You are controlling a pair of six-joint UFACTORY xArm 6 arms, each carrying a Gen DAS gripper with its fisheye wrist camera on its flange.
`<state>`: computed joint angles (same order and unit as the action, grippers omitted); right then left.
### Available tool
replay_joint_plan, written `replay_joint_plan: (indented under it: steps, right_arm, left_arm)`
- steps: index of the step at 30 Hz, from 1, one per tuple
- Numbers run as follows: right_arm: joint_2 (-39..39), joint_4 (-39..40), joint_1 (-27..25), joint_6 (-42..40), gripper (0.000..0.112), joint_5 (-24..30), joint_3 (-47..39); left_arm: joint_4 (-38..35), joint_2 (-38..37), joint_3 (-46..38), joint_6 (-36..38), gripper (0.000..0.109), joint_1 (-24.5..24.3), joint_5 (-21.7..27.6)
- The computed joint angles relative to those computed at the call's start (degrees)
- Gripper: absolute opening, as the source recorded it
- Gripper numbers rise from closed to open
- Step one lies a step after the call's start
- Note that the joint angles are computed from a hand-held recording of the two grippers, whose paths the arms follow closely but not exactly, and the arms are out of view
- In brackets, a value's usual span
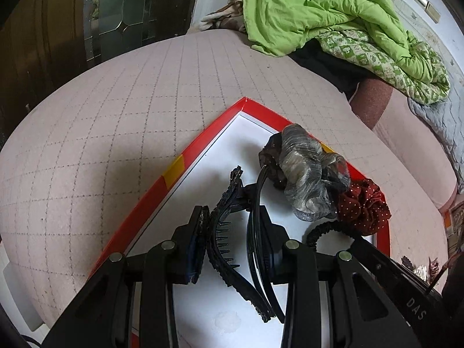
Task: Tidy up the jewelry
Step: 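Carry the hair claw and black hair tie to the tray with both grippers, then open the left gripper to drop the claw while the right gripper releases the hair tie, then grasp the round pearl brooch with the left gripper while the right gripper grasps the black elastic hair tie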
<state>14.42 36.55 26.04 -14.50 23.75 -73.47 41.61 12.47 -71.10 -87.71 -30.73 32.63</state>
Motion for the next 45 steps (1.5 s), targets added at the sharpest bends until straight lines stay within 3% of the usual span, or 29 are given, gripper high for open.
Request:
replay_joint_plan:
  steps: [6,13,15,16,17,21,28,32,37,39,41,45]
  right_arm:
    - [1.9,4.8,0.0,-3.8,0.008,2.2,-2.3]
    - [3.1,3.5,0.2,-3.7,0.010,3.1,-3.7]
    - [3.3,2.2,-0.1,-2.7,0.022,3.8,-4.0]
    - [3.4,2.5,-0.2,-2.7,0.033,4.1,-4.0]
    - [3.2,3.9,-0.4,-3.7,0.041,4.1,-3.8]
    - [1.4,7.0,-0.7,-6.2,0.041,2.9,-1.9]
    - [-10.4,23.4,-1.5,-21.1,0.041,-0.5,9.8]
    - [-19.3,29.1,-4.5,-26.7,0.041,-1.8,18.4]
    - [-28.9,35.0,-11.3,-31.8,0.041,-5.3,28.0]
    - [-30.8,35.0,-14.5,-30.8,0.041,-6.4,30.5]
    - [-31.5,36.2,-18.3,-30.5,0.041,-4.3,31.2]
    - [-34.3,38.9,-24.0,-32.5,0.041,-4.2,33.3]
  left_arm:
    - [0.1,-0.5,0.5,-1.6,0.034,0.4,1.0]
    - [-2.0,0.5,-0.4,-0.7,0.034,0.4,1.6]
    - [-2.0,0.6,-0.8,-0.8,0.034,0.2,2.0]
    - [-1.8,0.7,-0.9,-1.1,0.035,0.2,2.2]
    - [-1.8,0.7,-0.9,-1.2,0.035,0.2,2.2]
    - [0.1,0.2,-0.6,-3.0,0.035,-0.2,2.3]
    - [9.6,-1.2,-1.0,-9.1,0.039,-2.8,3.6]
    - [16.9,-0.7,-3.5,-12.3,0.039,-5.8,5.7]
    - [21.5,2.0,-8.0,-12.7,0.039,-9.8,4.4]
    - [20.8,4.4,-11.4,-9.6,0.039,-11.7,4.1]
    - [20.0,6.4,-13.9,-7.5,0.040,-13.2,2.7]
    - [11.9,11.6,-19.4,2.5,0.041,-15.9,-2.0]
